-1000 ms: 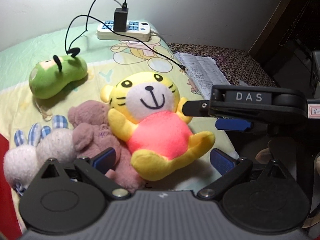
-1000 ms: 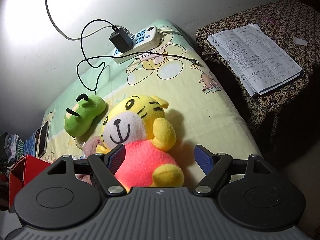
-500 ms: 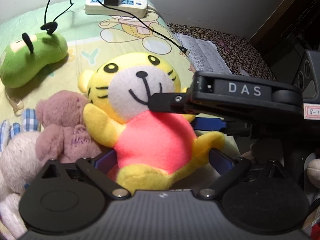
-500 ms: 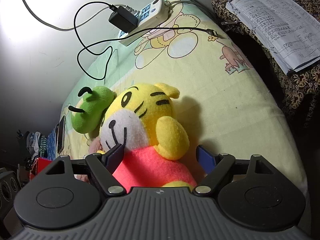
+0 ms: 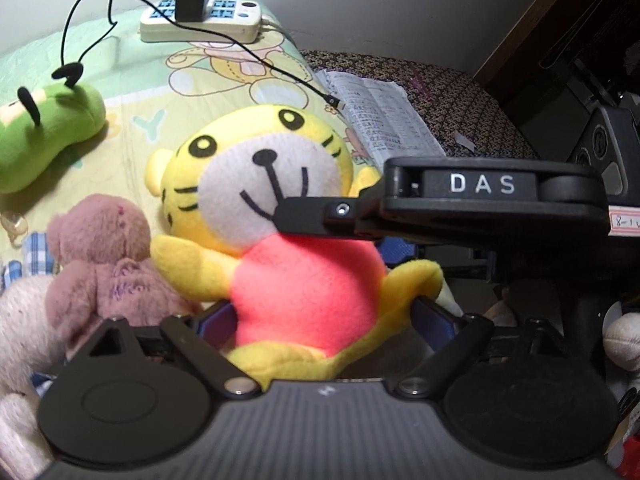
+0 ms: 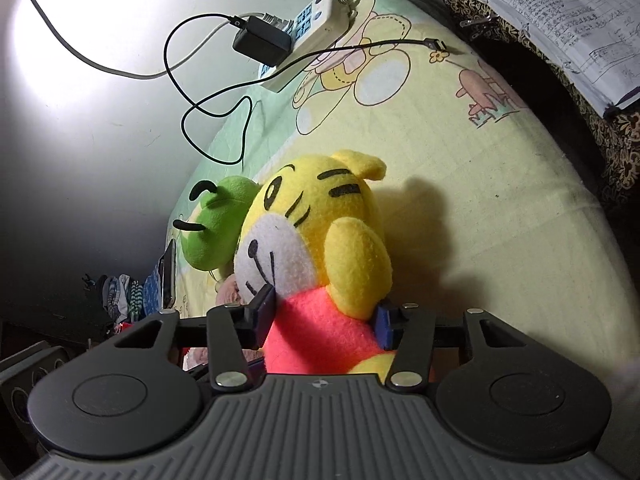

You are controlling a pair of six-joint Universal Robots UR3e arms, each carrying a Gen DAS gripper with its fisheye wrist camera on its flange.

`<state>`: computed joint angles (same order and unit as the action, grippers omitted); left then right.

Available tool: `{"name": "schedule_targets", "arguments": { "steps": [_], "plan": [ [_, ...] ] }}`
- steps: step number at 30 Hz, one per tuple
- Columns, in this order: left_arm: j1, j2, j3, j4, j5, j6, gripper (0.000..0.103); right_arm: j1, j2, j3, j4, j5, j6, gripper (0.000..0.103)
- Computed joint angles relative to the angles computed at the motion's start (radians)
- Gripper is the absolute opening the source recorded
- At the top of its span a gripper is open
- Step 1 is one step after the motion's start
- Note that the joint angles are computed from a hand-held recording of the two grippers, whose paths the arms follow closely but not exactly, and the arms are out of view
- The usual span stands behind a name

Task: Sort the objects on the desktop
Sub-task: 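Close the right tool on the yellow tiger plush's body, then lift the tiger plush with the right tool and carry it to the red box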

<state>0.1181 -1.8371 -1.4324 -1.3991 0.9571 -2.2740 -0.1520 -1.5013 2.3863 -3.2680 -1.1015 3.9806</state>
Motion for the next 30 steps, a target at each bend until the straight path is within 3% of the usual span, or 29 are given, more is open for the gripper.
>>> {"name": "schedule_targets", "arguments": {
  "steps": [7, 14, 21, 27, 30],
  "plan": [
    [0.064, 0.224, -0.118, -0.064, -0.077, 0.136, 0.093, -0.015, -0.244, 0.125, 0.014, -0.020, 0.035, 0.050],
    [0.245, 0.375, -0.102, -0.240, -0.183, 0.269, 0.093, 0.145, -0.297, 0.003, 0.027, -0.165, 0.045, 0.050],
    [0.481, 0.415, -0.020, -0.408, -0.240, 0.451, 0.093, 0.337, -0.085, -0.249, -0.042, -0.259, 0.066, 0.050],
    [0.670, 0.288, 0.168, -0.545, -0.256, 0.619, 0.093, 0.537, 0.194, -0.632, 0.029, -0.377, 0.092, 0.050],
    [0.733, 0.147, 0.355, -0.604, -0.228, 0.666, 0.093, 0.624, 0.368, -0.878, 0.094, -0.429, 0.123, 0.050]
  ]
}}
